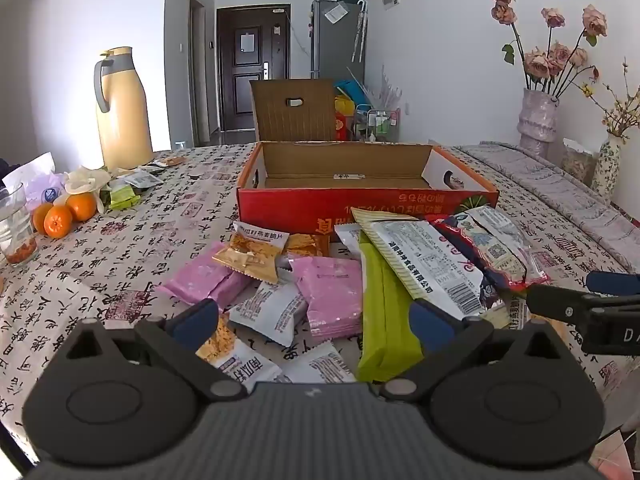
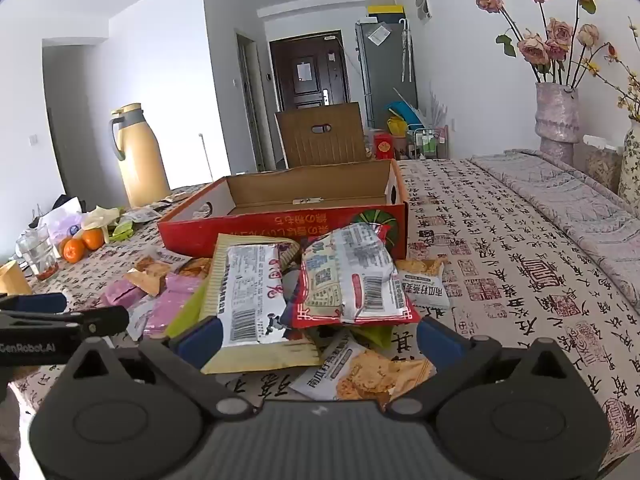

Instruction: Organize snacks

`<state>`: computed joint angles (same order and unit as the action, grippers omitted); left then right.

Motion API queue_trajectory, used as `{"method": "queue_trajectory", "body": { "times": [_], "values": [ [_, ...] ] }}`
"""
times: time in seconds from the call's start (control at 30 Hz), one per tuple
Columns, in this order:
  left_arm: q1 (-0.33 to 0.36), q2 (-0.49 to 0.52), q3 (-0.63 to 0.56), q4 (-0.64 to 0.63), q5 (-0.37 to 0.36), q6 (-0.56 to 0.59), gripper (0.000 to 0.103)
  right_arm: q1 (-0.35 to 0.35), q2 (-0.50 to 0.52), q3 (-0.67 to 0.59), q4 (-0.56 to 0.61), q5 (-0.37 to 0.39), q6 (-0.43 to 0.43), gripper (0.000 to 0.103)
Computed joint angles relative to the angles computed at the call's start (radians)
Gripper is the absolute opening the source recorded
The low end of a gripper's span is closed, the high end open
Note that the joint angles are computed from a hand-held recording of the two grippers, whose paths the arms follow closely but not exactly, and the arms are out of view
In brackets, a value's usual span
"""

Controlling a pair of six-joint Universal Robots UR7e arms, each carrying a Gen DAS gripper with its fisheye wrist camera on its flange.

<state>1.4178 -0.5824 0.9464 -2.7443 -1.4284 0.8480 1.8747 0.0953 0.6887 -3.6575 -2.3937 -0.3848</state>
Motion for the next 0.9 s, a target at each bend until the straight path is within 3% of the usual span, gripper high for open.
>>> {"method": "queue_trajectory", "body": {
  "times": [0.3,0.43,0.9],
  "values": [
    [-0.003,-0.021,0.042,-0.012,-0.004,-0.004,0.103,0.000,0.002,-0.004,0.003,0.003,0.003,0.103],
    [0.004,0.002,-0.012,0.038,0.001,-0.026,0.103,0.000,0.003,-0.006,0.005,0.002,0.003,0.103],
    [0.006,-0.001,-0.006,0.035,-0.006,-0.027,0.103,0.000,0.005,-0.005,0.004,-0.002,0.001,0.103]
  ]
}}
